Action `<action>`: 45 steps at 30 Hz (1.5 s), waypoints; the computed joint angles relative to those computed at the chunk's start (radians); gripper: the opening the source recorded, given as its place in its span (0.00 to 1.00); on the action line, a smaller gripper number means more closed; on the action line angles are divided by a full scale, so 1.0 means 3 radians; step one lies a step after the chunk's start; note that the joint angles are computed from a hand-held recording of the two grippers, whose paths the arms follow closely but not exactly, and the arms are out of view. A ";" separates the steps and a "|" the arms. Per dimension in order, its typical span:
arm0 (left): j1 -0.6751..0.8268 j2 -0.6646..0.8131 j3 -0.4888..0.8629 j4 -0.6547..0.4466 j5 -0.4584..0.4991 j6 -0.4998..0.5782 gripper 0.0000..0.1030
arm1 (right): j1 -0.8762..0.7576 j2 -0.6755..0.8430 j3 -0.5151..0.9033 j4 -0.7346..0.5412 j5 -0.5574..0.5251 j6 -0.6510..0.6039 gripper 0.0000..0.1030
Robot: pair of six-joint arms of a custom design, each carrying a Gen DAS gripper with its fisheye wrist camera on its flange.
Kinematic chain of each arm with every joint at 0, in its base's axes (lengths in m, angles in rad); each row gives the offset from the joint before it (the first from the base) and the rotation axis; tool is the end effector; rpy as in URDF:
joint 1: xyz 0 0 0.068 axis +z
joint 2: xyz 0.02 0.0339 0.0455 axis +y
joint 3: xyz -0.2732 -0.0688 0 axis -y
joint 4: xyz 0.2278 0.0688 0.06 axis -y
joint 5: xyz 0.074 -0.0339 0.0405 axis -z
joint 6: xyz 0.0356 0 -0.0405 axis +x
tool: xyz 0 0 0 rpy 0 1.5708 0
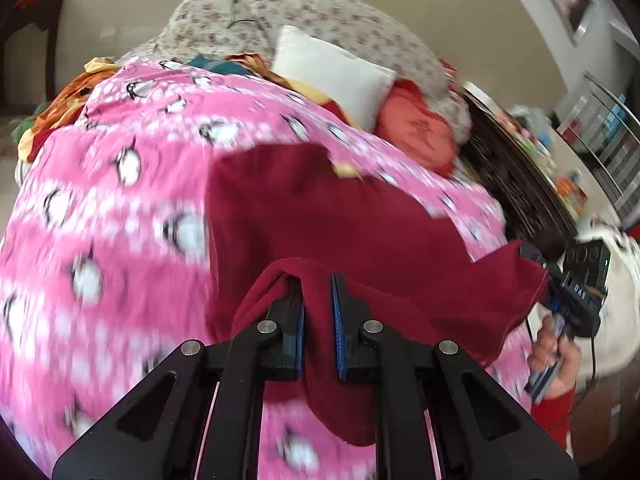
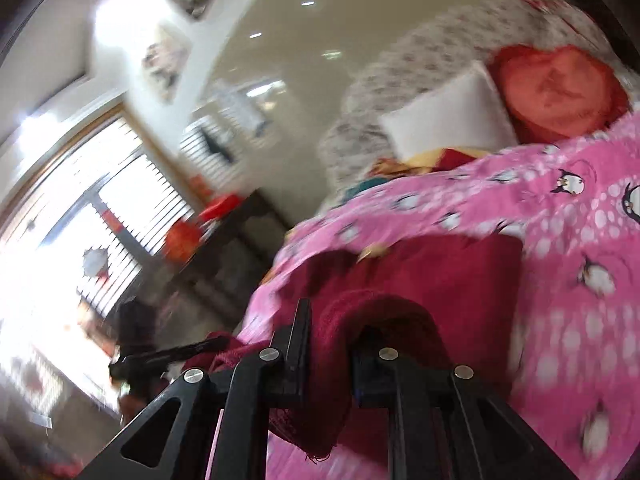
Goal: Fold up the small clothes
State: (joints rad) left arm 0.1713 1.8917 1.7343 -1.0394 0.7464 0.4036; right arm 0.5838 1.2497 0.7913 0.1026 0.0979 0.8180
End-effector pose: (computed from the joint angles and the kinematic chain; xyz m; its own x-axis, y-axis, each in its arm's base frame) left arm 0.3757 0.0405 0.3031 -0.7967 0.1548 -0.5842 0.4699 0.7665 -0.4378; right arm 0.2249 0.1444 0.2876 -0.5433 0.5116 -0.6657 -0.1107 0.7424 0.6608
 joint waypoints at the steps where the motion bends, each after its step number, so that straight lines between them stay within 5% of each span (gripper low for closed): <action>1: -0.0077 0.0177 0.0183 0.0106 -0.0047 -0.0206 0.10 | -0.0262 0.0236 0.0036 0.0130 -0.0161 0.0075 0.17; 4: -0.0231 0.0775 0.0884 0.0125 -0.0143 -0.0615 0.10 | -0.0702 0.0853 0.0253 0.0176 -0.0472 0.0232 0.43; 9: -0.0206 0.1468 0.2155 -0.0823 0.0025 -0.0524 0.19 | -0.0829 0.0696 0.0109 0.0355 -0.0614 0.0012 0.48; 11: -0.0173 0.1292 0.1985 -0.0518 -0.0037 -0.0660 0.40 | -0.0833 0.0524 0.0119 0.0257 -0.0549 -0.0091 0.48; 13: -0.0096 0.0891 0.1336 0.0262 -0.0064 -0.0993 0.66 | -0.0777 0.0461 0.0213 0.0096 -0.0429 -0.0129 0.60; 15: -0.0057 0.0764 0.1154 0.0441 -0.0035 -0.1081 0.67 | -0.0670 0.0381 0.0321 -0.0090 -0.0093 -0.0196 0.66; 20: -0.0080 0.0388 0.0656 0.0453 -0.0065 -0.0712 0.67 | -0.0511 0.0101 0.0243 -0.0097 0.0006 -0.0180 0.66; 26: -0.0180 -0.0264 -0.0449 0.1015 -0.0201 -0.0461 0.67 | 0.0003 0.0683 0.0914 -0.0879 0.0234 -0.0646 0.66; 31: -0.0539 -0.0027 -0.0394 0.1173 -0.0620 -0.0602 0.67 | -0.0104 0.1352 0.1331 -0.1028 0.0358 -0.0429 0.66; 36: -0.0742 0.0303 -0.0316 0.1717 -0.1140 -0.0986 0.67 | -0.0342 0.1948 0.1927 -0.1296 0.0370 -0.0479 0.66; 40: -0.0886 0.0574 -0.0045 0.1725 -0.1613 -0.0976 0.74 | -0.0434 0.2460 0.2618 -0.1910 0.0349 -0.0594 0.66; 45: -0.0821 0.0715 0.0146 0.1580 -0.1522 -0.1026 0.78 | -0.0334 0.2284 0.2472 -0.1883 0.0554 -0.0579 0.66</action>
State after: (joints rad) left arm -0.0751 2.1062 1.7780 -0.5655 0.2897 0.0957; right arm 0.4837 1.9350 1.5330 -0.4624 0.2642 0.6442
